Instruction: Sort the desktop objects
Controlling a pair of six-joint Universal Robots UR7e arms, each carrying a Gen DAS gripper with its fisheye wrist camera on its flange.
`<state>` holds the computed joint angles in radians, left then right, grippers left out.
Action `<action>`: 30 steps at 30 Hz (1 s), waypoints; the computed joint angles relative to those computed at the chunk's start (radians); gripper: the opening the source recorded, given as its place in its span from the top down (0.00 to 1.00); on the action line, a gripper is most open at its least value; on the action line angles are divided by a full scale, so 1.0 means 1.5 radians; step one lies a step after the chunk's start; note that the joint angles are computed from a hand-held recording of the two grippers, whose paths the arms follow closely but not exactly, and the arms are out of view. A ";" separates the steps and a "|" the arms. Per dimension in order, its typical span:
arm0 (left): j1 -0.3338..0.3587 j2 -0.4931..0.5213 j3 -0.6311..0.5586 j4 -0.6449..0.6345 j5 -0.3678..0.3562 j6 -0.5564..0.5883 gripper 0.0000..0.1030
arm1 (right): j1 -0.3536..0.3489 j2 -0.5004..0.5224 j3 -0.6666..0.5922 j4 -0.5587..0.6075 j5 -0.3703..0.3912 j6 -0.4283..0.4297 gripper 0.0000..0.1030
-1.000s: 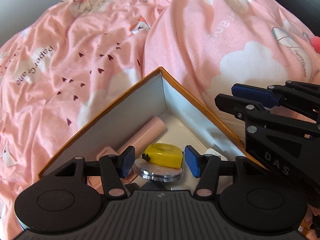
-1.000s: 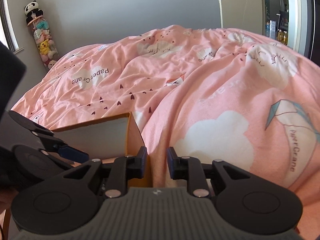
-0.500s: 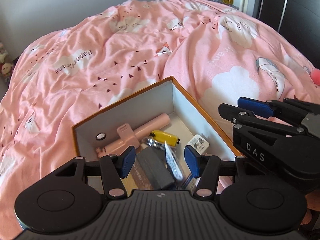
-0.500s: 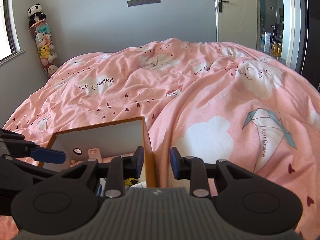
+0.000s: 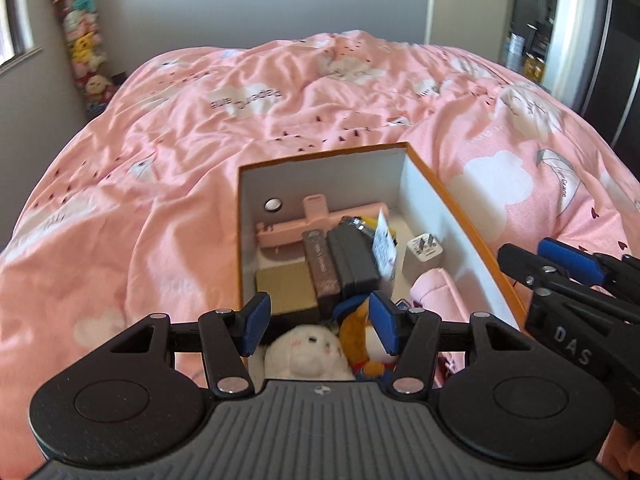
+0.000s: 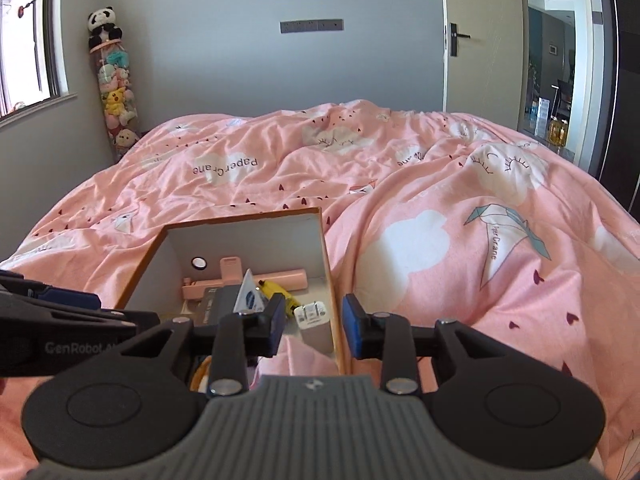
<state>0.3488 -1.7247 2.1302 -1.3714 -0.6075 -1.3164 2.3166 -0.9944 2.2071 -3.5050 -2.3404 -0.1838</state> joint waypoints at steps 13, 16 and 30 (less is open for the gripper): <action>-0.085 -0.030 0.033 0.146 -0.027 -0.272 0.31 | 0.014 -0.049 0.046 0.054 0.046 0.024 0.60; -0.086 -0.043 0.042 0.137 -0.040 -0.306 0.30 | 0.010 -0.052 0.046 0.072 0.055 0.026 0.58; -0.093 -0.035 0.041 0.169 -0.070 -0.355 0.28 | 0.001 -0.053 0.051 0.118 0.080 0.030 0.53</action>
<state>0.2094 -1.7771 2.1920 -1.1181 -0.7123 -1.8489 2.3183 -1.0739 2.2836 -3.3283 -2.2210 -0.1388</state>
